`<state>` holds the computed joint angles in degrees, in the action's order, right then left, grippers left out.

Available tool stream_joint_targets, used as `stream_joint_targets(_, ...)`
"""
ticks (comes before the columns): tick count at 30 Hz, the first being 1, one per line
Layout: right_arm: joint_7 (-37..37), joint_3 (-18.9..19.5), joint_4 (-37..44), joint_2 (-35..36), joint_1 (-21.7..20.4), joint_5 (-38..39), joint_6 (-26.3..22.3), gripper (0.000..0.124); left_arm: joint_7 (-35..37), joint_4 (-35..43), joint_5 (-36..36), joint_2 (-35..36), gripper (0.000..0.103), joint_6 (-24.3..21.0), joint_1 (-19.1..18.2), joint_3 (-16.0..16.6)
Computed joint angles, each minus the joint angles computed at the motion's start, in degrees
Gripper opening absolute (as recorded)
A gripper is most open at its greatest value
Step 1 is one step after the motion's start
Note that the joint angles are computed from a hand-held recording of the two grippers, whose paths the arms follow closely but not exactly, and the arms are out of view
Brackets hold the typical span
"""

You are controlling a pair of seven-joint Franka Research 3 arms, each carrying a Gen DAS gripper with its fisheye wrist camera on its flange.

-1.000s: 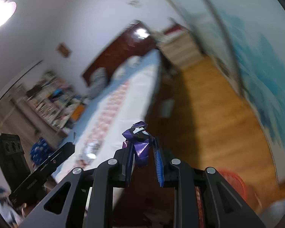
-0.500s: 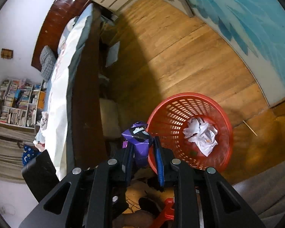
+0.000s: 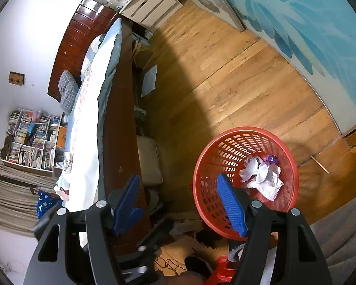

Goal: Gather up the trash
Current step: 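Carry the can lid and purple wrapper to the red basket and open both tools, then grasp the white plastic bag with the left tool while the right tool grasps the green packet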

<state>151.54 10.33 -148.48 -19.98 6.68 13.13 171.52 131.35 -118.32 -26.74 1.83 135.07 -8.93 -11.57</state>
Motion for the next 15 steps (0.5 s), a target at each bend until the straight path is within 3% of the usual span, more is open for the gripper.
stream_joint_targets(9, 0.9, 4.4, 7.1, 3.0, -3.5, -11.5, -3.4, 0.068, 7.0, 4.3, -6.2, -4.0, 0.081, -2.1, 3.9, 4.4)
stream_joint_targets(15, 0.7, 7.0, 20.4, 11.4, -2.5, -25.0, -7.6, 0.068, 14.0, 7.3, -13.7, -4.7, 0.084, 3.5, 9.7, 9.5)
